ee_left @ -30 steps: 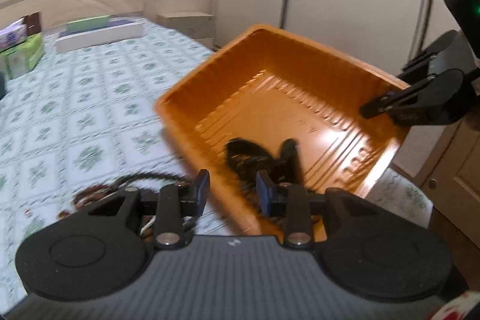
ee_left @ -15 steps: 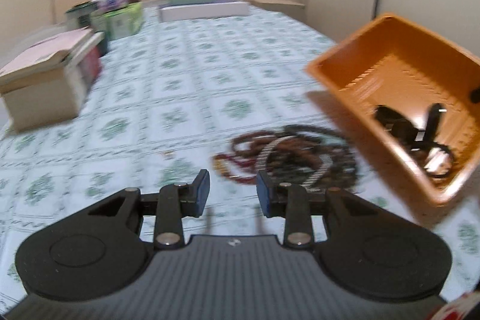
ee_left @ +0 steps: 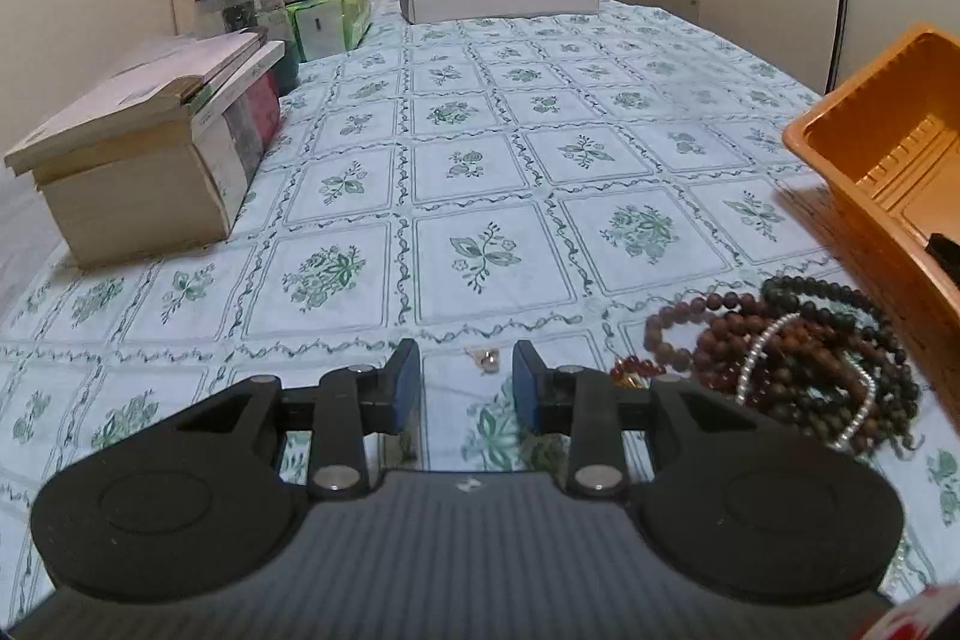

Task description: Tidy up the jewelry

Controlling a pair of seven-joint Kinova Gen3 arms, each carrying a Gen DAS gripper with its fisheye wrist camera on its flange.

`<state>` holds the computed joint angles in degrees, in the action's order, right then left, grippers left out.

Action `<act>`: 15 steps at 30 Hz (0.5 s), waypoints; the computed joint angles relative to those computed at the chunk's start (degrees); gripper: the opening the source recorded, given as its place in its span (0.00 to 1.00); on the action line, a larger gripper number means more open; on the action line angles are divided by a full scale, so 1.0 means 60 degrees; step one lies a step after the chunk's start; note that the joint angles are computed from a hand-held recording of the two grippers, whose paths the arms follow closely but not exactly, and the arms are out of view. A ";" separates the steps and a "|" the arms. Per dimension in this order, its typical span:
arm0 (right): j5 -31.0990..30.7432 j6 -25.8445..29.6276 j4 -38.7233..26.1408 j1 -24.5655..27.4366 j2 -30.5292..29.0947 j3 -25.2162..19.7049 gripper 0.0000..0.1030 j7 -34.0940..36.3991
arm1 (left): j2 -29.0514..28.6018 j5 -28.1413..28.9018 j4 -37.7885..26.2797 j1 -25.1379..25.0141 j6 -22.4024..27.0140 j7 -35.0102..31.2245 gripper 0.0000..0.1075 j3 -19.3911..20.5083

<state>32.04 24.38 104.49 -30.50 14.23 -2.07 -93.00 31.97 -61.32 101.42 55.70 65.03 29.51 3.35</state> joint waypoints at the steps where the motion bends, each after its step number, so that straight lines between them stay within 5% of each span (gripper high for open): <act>1: -0.0018 0.0004 -0.0007 0.0011 0.0003 -0.0006 0.04 0.0016 | 0.0032 -0.0016 -0.0029 -0.0074 -0.0056 -0.0158 0.26 0.0013; 7: -0.0014 0.0001 -0.0009 -0.0006 0.0007 0.0010 0.04 0.0011 | 0.0197 -0.0047 -0.0231 -0.0091 -0.0134 -0.0700 0.07 -0.0029; 15: -0.0007 -0.0009 0.0001 -0.0013 0.0006 0.0018 0.04 0.0002 | 0.0033 -0.0027 -0.0181 0.0300 0.0023 -0.0343 0.07 -0.0024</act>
